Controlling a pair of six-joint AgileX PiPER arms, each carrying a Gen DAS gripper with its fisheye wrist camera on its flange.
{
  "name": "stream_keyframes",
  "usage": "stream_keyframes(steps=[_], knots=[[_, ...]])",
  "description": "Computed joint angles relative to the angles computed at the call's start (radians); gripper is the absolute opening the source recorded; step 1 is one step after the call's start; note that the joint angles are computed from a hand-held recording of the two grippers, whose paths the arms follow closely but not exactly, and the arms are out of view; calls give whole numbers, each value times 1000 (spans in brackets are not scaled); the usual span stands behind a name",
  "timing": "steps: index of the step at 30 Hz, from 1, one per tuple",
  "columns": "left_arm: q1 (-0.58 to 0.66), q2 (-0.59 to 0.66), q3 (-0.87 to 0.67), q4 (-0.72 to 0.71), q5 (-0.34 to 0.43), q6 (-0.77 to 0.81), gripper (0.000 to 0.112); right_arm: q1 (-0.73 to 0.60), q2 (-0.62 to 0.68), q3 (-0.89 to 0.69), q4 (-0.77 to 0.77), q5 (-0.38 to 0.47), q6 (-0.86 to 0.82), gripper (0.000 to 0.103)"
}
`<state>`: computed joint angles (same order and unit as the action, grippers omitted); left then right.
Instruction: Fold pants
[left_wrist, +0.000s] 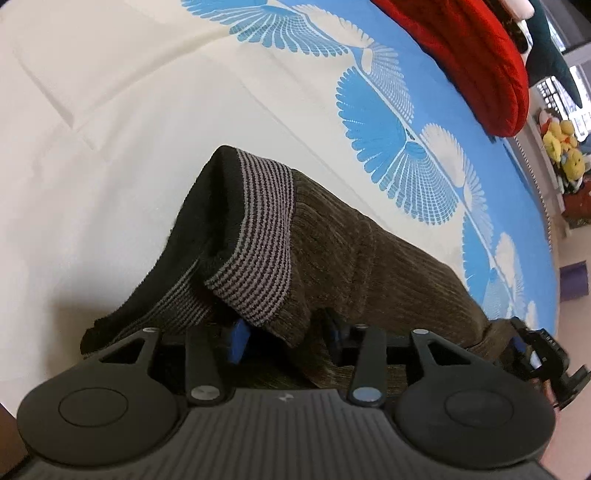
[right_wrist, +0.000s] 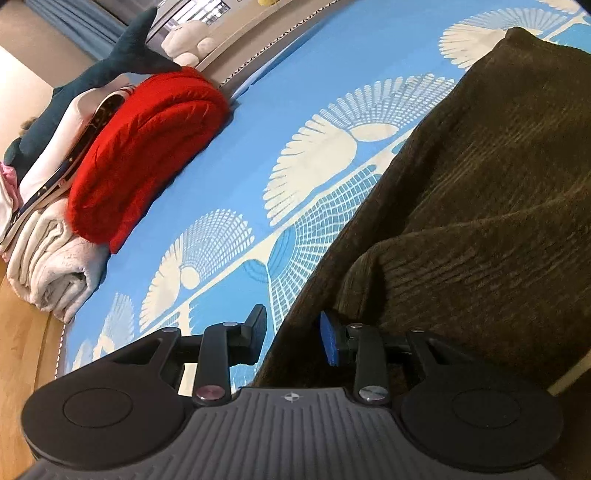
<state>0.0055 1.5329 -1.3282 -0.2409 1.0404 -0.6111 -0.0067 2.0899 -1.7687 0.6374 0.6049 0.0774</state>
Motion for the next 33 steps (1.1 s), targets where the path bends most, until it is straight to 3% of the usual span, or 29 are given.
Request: stream_keyframes(steps=[3, 8, 10, 13, 17, 19, 21, 26, 28, 30, 33], knots=[[-10, 0, -4, 29, 2, 3, 24, -5, -26, 3, -30, 11, 6, 13], [-42, -76, 20, 97, -41, -13, 16, -64, -188, 108, 0, 65, -43, 11], [-63, -126, 38, 136, -59, -16, 14, -99, -269, 150, -12, 139, -59, 11], [-87, -205, 65, 185, -59, -7, 13, -182, -469, 326, 55, 222, -220, 10], [-87, -264, 86, 214, 3, 42, 13, -272, -696, 566, 23, 374, -399, 10], [-66, -248, 82, 201, 65, 88, 13, -281, -688, 591, -71, 536, -424, 11], [-19, -212, 85, 142, 114, 164, 15, -278, -666, 597, -108, 605, -456, 12], [93, -156, 101, 27, 144, 196, 24, -302, -705, 620, -59, 422, -549, 16], [101, -146, 103, 14, 146, 191, 31, -323, -682, 615, -33, 333, -489, 33], [82, -130, 89, 35, 150, 179, 37, -302, -656, 602, -77, 201, -392, 41], [59, -103, 61, 63, 153, 167, 40, -278, -588, 562, -105, 101, -298, 47]])
